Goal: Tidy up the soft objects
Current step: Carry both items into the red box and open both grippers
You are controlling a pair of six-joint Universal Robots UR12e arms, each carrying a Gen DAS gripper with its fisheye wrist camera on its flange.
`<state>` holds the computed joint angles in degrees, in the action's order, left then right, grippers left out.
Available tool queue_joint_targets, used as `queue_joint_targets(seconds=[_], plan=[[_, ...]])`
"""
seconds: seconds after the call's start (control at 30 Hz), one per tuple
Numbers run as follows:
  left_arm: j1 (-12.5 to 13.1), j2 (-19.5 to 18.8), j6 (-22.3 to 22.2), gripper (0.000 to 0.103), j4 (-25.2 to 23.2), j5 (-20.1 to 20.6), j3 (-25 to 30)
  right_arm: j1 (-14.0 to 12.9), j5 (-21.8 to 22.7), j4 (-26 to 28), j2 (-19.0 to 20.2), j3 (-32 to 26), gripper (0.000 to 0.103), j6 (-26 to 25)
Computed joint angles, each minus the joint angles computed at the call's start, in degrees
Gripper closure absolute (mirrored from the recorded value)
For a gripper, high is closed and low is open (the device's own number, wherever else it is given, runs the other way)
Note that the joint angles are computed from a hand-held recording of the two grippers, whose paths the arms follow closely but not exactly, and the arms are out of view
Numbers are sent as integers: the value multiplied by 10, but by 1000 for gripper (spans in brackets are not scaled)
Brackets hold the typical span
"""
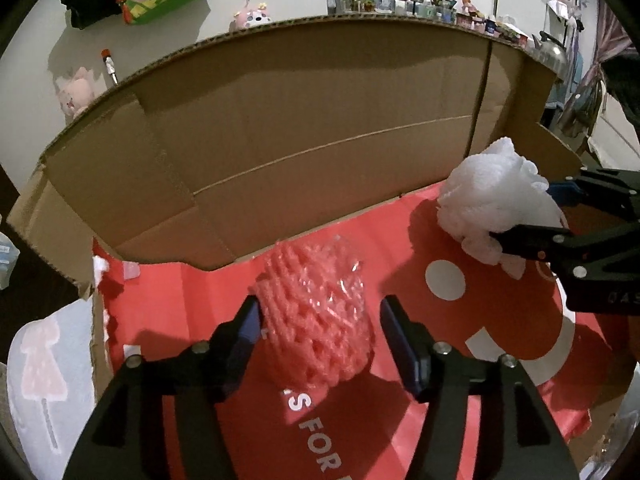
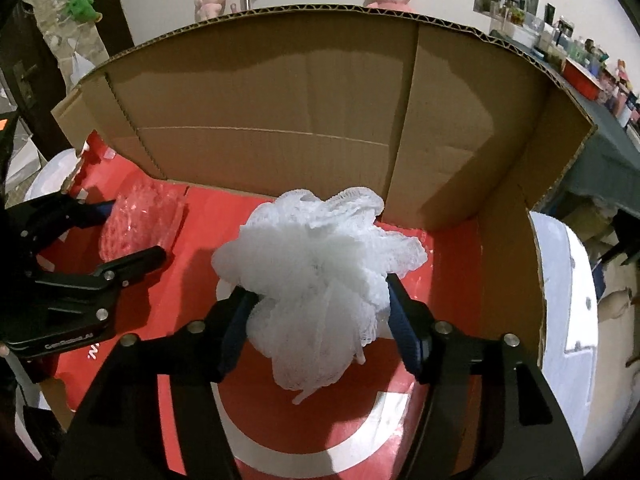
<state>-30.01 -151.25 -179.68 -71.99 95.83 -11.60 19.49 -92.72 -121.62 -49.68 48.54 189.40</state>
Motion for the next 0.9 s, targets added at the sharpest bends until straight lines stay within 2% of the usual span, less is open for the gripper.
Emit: queue_joint_targets(seconds=[0.17, 0.33, 0.4, 0.43, 0.57, 0.63, 0.77, 0.9], plan=[[-3, 39, -7, 22, 56, 5, -74, 0, -1, -4, -6, 8, 31, 4], [-6, 82, -19, 13, 116, 3, -146, 6, -23, -12, -18, 21, 31, -1], [-6, 101, -24, 9, 145, 6, -176, 6, -26, -17, -23, 25, 21, 2], [-5, 101, -26, 8, 148, 6, -174, 7, -28, -20, -27, 28, 21, 4], [-4, 135, -37, 6, 192, 6, -223, 10, -36, -36, -42, 41, 20, 11], [-7, 155, -48, 1, 220, 12, -253, 12, -41, -45, -52, 50, 20, 15], [-9, 188, -60, 0, 267, 17, -299, 19, -56, -75, -77, 79, 15, 19], [-14, 227, -73, 0, 315, 21, -358, 29, -68, -112, -108, 116, 15, 24]])
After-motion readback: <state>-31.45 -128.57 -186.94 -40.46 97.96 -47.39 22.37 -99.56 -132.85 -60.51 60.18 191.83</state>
